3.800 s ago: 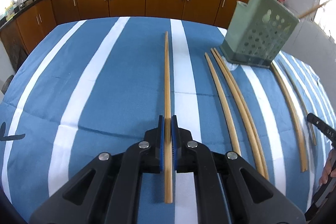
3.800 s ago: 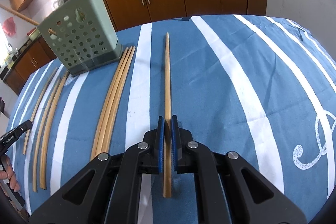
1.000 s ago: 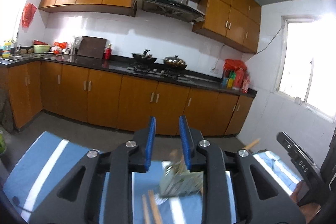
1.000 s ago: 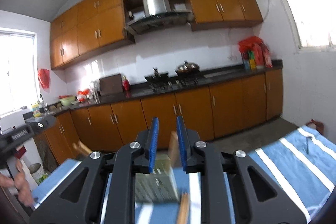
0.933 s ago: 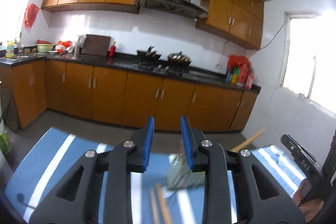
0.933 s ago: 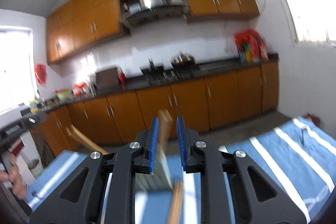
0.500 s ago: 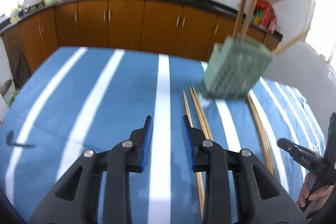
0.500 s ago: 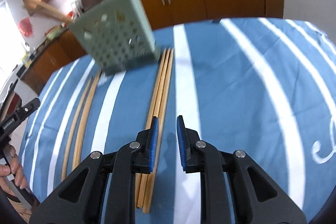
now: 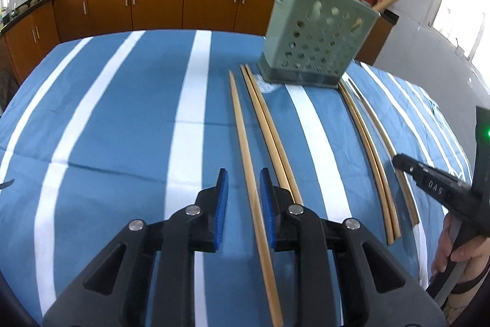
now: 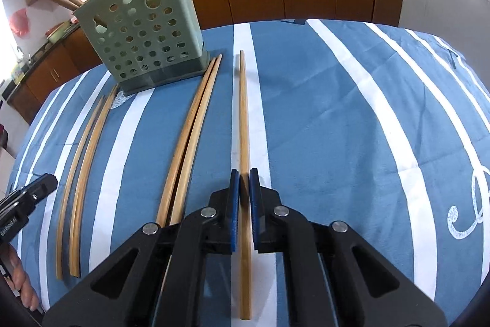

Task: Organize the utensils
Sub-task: 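Lower the right tool onto a third chopstick and close while the left tool grasps another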

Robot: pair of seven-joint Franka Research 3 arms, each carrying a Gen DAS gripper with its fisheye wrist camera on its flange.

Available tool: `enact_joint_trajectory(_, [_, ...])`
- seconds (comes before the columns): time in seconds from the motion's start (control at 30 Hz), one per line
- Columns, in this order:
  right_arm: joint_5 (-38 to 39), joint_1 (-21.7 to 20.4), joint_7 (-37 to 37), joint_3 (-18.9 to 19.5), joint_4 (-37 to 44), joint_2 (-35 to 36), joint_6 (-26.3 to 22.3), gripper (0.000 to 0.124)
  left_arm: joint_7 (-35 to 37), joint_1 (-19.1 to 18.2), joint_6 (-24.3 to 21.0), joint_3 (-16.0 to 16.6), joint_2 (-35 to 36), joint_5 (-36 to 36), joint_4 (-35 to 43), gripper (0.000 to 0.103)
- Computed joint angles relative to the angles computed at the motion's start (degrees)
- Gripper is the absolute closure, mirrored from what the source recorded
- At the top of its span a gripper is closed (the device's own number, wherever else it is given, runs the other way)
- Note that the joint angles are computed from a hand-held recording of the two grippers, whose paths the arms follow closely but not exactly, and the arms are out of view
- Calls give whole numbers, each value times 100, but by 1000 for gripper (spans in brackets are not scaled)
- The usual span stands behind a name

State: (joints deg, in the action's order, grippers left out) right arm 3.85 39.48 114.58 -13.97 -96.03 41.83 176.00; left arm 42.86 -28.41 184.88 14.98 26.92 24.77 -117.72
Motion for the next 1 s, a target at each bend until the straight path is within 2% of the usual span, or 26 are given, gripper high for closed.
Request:
enact_joint_trajectory(0.1, [-37,89,12,-96,-51,-13,26,116,86,130,-162,-196,47,33,80,86])
enact_joint_trajectory(0.17, [-10,5,-43,9,-51,-29,18,116,94,177,-310,-280,93,103,154,91])
enact_joint_trajectory(0.23, [48,-145,-141,203,-111,-80,69,116,-168,-254,-361,167,186,332,232,93])
enact_joint_trajectory(0.3, [53,-84,-178,151,-155,-83,131,116,-373,-418,-465,366,240,515,322,94])
enact_joint_trajectory(0.4, [56,55,-199,-28,-133,-45,131,116,-550,-223,-568,289,287,643,448,95])
enact_joint_trajectory(0.53, [102,227,83,-430,70,134,15,116,-883,-73,-806,410,376,865,650,95])
enact_joint_trajectory(0.63, [26,335,375,-734,202,265,-80,116,-1005,277,-671,241,381,967,665,94])
enact_joint_trajectory(0.73, [-98,321,445,-754,217,288,-65,116,-1108,488,-472,112,366,1059,609,94])
enact_joint_trajectory(0.83, [-225,419,566,-867,235,310,-128,116,-1182,474,-506,126,369,1123,626,93])
enact_joint_trajectory(1.0, [-334,359,651,-808,222,285,-118,116,-1228,647,-353,-19,359,1082,575,93])
